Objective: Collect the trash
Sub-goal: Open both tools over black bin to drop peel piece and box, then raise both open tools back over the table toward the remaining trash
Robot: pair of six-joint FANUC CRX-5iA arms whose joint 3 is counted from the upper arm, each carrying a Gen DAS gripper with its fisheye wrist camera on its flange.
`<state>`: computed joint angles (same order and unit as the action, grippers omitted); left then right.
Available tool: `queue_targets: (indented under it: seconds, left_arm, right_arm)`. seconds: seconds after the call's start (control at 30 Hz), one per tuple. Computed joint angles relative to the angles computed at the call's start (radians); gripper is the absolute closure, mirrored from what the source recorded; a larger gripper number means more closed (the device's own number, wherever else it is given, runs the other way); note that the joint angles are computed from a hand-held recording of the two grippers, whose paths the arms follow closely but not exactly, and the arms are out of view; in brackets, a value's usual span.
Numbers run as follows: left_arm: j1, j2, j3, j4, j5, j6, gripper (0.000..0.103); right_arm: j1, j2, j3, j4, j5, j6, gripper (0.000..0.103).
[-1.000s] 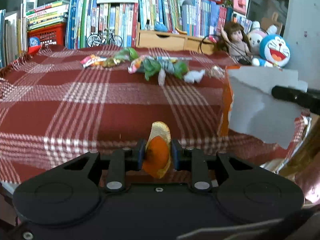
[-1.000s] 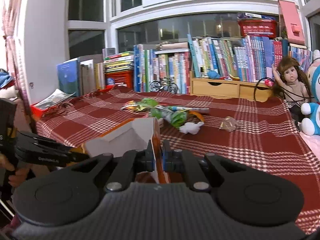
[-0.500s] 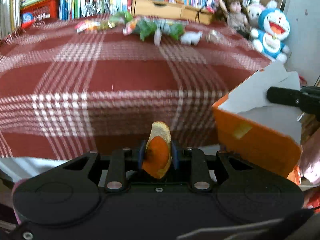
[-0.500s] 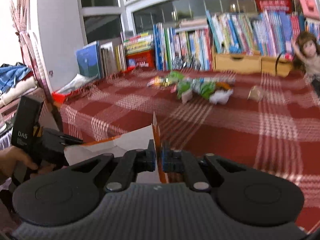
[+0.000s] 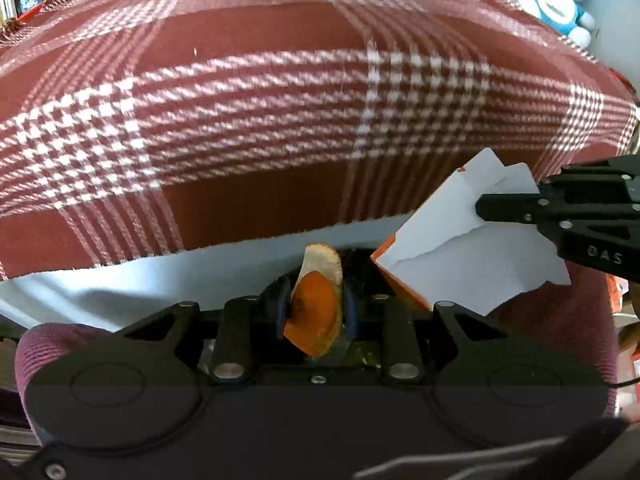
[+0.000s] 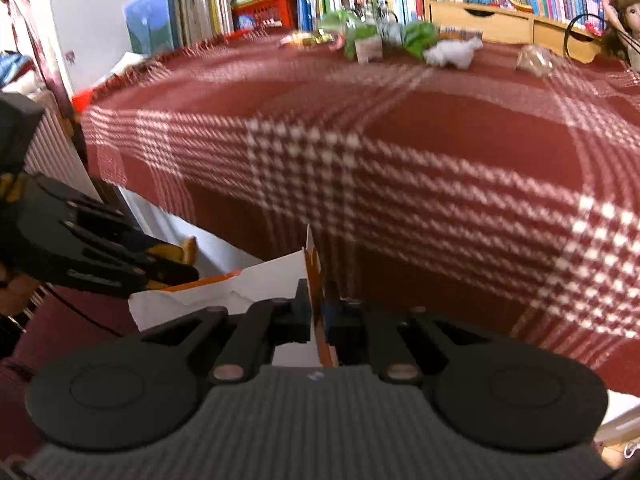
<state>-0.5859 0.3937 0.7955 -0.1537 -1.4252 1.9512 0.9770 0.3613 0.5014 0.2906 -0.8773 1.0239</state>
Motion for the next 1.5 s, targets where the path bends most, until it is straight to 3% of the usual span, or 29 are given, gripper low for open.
queue_targets:
  seconds: [0.37,0.47,0.6,0.7,0.83,1.0,1.23,1.37,1.5]
  left_arm:
    - [0.018,0.035,0.004,0.051,-0.013,-0.049,0.073]
    - [0.013,0.037,0.000,0.048,-0.013,-0.053,0.069]
    - [0.017,0.024,-0.030,0.060,0.000,-0.059,0.061]
    - [0.019,0.009,-0.052,0.060,0.010,-0.060,0.054]
    - [0.015,-0.003,-0.066,0.059,0.022,-0.053,0.052]
    - [0.010,-0.033,-0.083,0.037,0.046,-0.048,0.040]
    - [0.005,-0.097,-0.113,0.007,0.100,-0.039,0.031]
    - [-0.019,-0.122,-0.099,-0.032,0.112,-0.022,0.028]
    - [-0.039,-0.145,-0.088,-0.076,0.125,-0.005,0.025]
  right_arm:
    - [-0.032,0.071,0.115,-0.111,-0.128,0.074,0.092]
    - [-0.039,0.079,0.135,-0.146,-0.147,0.074,0.080]
    - [-0.043,0.074,0.137,-0.173,-0.149,0.062,0.054]
    - [-0.043,0.066,0.132,-0.179,-0.141,0.058,0.047]
    - [-0.038,0.055,0.127,-0.169,-0.133,0.032,0.044]
    - [-0.015,-0.003,0.070,-0.077,-0.100,-0.026,0.042]
    - [0.046,-0.156,-0.114,0.218,-0.029,-0.262,0.037]
    - [0.089,-0.196,-0.158,0.408,-0.086,-0.374,0.035]
    - [0.124,-0.211,-0.148,0.499,-0.159,-0.410,0.034]
